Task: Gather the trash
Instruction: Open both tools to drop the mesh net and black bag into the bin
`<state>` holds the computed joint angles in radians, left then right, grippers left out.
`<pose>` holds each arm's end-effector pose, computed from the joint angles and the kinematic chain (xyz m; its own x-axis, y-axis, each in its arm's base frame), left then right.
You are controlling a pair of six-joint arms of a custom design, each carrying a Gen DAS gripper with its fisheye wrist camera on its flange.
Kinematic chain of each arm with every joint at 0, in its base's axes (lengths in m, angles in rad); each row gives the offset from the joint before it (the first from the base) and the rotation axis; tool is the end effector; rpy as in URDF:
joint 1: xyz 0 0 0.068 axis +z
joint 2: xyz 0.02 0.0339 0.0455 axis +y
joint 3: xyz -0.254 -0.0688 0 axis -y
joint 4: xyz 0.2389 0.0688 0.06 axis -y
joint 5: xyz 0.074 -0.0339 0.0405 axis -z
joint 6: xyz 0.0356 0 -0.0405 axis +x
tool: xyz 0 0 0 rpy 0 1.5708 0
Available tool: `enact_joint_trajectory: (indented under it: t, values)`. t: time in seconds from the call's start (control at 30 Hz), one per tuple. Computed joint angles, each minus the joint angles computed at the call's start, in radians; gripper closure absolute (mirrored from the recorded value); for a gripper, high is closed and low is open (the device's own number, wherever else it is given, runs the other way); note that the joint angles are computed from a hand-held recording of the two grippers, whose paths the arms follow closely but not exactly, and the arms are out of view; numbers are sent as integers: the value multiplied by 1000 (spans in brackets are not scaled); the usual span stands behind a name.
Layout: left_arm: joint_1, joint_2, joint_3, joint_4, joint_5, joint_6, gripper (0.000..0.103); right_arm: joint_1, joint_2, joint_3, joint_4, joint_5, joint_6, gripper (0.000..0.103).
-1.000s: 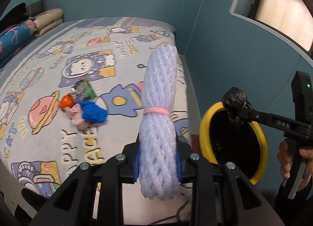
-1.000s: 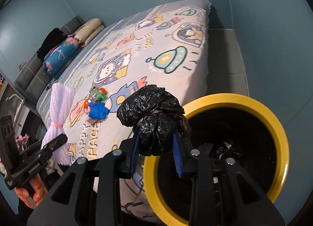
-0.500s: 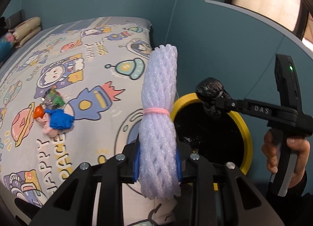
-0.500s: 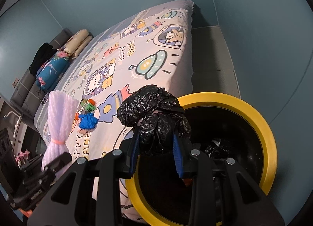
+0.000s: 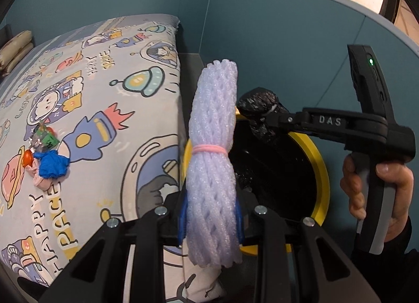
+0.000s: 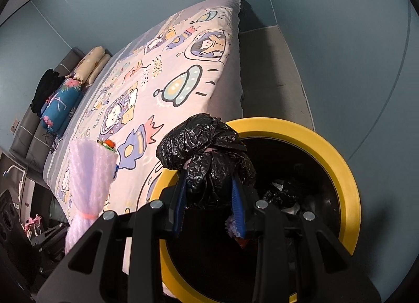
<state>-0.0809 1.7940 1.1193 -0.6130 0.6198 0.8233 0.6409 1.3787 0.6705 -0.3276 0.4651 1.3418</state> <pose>0.3263 -0.0472 0.1599 -0.4838 0.6382 -0.5989 0.8566 0.4857 -0.1743 0.2067 0.1343 0.1620 -0.4985 0.7141 -0.4915 0.5919 0.6946 0.4089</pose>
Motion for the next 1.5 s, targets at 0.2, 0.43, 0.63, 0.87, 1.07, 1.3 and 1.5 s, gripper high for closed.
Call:
enact_joint_trajectory:
  t: [0.2,0.43,0.63,0.87,1.07,1.3,1.5]
  values:
    - [-32,25,-10,-1,-22,-5,77,-32,-7,-45,54,-37,-1,73]
    - [-50,37,-27,-8,-27,6,77,-51,-52,-96,96,-48,-9,71]
    - [-58,37,-28,-21,-20,8,76,-43,-117,-130,86,-24,11,69]
    - [-51,52,-12,-44,-4,8,67,-49,-143,-148,95,-27,18,57]
    - [-37,46,-8,-47,16,-3,44,-49,-166,-155,87,-14,27,53]
    - [-18,52,17,-59,35,-23,30,-43,-210,-168,81,11,32,48]
    - [17,79,79,-76,47,-45,29,-26,-194,-142,81,21,19,46]
